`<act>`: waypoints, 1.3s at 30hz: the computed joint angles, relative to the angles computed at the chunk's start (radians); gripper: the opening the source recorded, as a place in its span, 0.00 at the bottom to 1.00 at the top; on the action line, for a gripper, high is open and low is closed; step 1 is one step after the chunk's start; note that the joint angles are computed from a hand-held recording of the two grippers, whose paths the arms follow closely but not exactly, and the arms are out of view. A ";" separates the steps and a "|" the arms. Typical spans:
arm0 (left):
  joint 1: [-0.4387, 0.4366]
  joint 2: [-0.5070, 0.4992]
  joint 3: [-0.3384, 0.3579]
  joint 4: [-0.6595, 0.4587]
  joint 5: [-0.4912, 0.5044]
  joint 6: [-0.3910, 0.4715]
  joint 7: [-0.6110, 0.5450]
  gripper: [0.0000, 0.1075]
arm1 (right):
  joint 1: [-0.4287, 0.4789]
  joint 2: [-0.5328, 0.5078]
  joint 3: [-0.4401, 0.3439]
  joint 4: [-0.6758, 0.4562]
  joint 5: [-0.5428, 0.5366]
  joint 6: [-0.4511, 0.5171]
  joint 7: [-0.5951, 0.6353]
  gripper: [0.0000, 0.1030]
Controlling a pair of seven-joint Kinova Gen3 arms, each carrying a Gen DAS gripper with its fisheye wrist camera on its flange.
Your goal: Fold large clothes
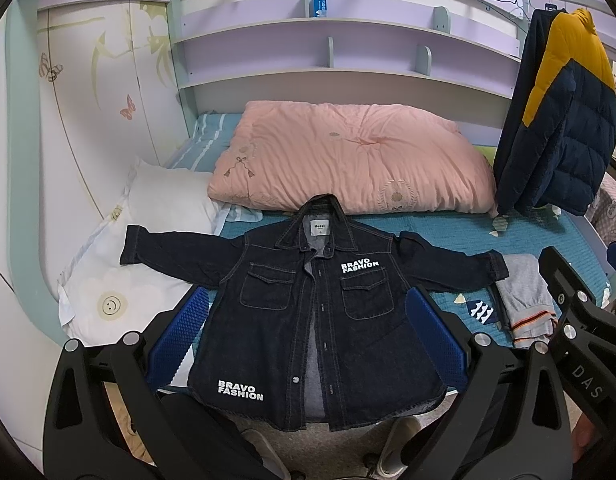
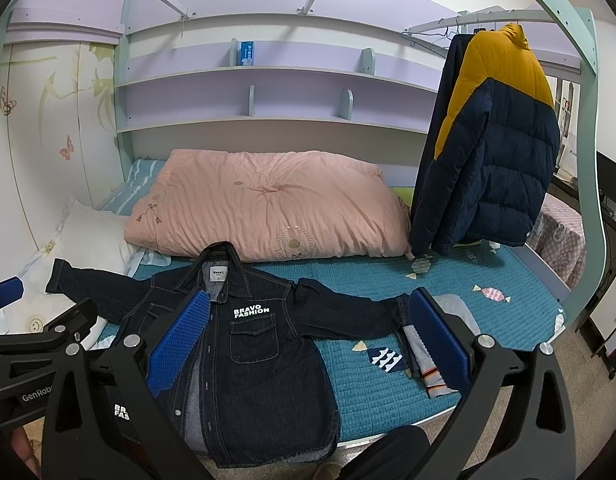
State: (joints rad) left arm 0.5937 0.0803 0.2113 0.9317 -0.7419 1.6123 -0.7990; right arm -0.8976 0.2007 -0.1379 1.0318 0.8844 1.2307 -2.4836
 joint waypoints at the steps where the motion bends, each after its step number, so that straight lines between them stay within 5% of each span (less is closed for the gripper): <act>1: 0.010 0.001 0.005 0.007 -0.011 0.002 0.012 0.91 | 0.001 0.000 0.000 0.001 -0.001 -0.002 0.001 0.93; 39: 0.020 0.001 0.007 0.014 -0.013 0.009 0.021 0.91 | -0.002 -0.003 -0.002 0.013 -0.003 0.003 -0.010 0.93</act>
State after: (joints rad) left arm 0.6139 0.0809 0.2178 0.9456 -0.7548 1.6209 -0.7781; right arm -0.8994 0.1980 -0.1404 1.0445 0.8812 1.2340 -2.4937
